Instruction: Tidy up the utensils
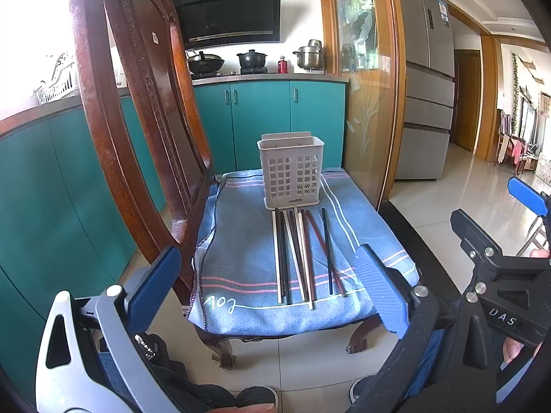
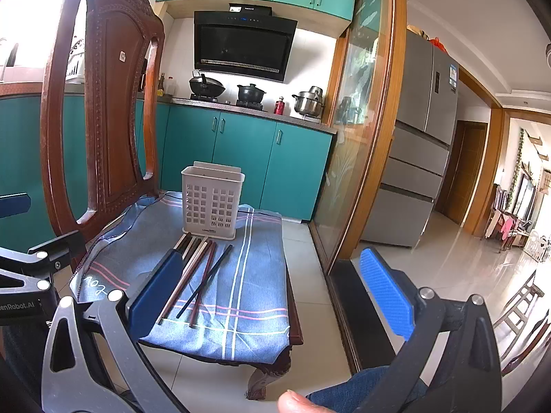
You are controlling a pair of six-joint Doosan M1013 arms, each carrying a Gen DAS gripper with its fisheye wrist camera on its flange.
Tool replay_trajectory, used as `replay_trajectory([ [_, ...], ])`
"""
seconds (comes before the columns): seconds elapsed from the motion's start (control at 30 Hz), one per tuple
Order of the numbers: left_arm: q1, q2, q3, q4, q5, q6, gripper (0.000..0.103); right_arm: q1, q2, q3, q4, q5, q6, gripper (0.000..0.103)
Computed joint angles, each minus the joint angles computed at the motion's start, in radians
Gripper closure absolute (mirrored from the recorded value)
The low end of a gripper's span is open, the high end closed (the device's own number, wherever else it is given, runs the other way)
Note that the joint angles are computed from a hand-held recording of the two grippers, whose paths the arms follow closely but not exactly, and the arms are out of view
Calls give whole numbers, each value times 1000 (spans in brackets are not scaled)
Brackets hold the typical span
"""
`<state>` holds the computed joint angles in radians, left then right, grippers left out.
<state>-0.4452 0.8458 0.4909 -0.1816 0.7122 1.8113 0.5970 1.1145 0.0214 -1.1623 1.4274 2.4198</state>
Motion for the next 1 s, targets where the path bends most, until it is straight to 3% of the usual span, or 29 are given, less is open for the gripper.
replay_trajectory([
  [0.07,0,0,2,-1,0,1,3,-1,0,1,2,2,0,3],
  [0.17,0,0,3,-1,-1,1,3,0,-39,87,-3,-15,47,3],
  [0.53,0,8,-12,0,13,2,3,-1,-56,126,-3,-24,63,3],
  [0.9,-1,38,-69,7,68,-7,3,-6,-69,159,8,-26,81,3],
  [1.0,1,59,-103,7,102,-20,3,-9,-35,92,21,-3,38,3],
])
